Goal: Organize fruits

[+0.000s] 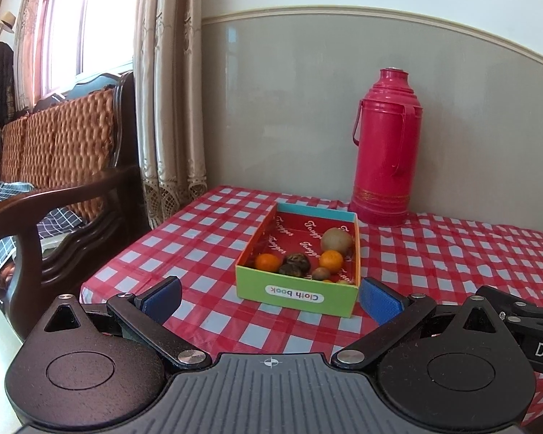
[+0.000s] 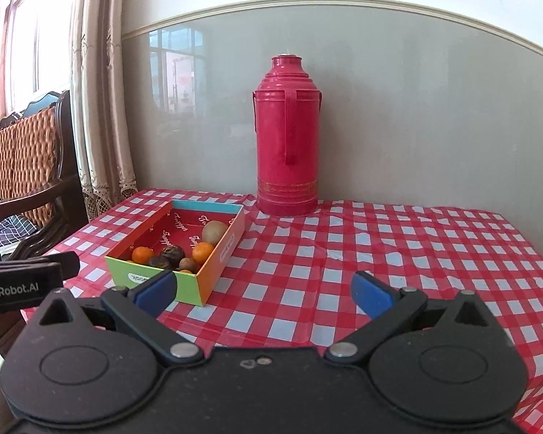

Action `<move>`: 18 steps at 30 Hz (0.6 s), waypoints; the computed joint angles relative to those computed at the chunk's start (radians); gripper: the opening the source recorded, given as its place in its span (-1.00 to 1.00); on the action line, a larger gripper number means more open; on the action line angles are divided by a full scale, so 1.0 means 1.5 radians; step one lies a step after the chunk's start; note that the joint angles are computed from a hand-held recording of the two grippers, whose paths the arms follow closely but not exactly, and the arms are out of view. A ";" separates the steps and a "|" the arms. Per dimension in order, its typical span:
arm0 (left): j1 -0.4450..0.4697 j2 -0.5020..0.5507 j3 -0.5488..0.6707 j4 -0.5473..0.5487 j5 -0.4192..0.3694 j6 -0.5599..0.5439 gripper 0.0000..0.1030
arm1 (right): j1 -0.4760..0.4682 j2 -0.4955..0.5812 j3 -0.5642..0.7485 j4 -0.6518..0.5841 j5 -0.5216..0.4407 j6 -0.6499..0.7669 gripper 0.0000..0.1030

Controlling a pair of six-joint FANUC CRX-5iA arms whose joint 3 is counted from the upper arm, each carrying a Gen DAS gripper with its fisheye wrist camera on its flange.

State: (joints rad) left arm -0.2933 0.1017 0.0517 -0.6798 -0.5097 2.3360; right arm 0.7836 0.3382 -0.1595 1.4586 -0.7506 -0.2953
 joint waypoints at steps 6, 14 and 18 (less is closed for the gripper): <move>-0.004 0.007 0.011 -0.004 -0.012 -0.004 1.00 | 0.000 0.001 0.001 0.001 -0.001 -0.003 0.89; -0.003 0.009 0.012 0.001 -0.005 -0.015 1.00 | -0.002 0.002 0.001 0.001 0.004 0.002 0.89; -0.008 0.009 0.017 -0.012 -0.009 -0.009 1.00 | -0.002 0.003 0.001 0.000 0.005 0.007 0.89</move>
State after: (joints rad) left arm -0.3060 0.1156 0.0764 -0.6974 -0.5234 2.3229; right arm 0.7813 0.3426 -0.1574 1.4582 -0.7425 -0.2855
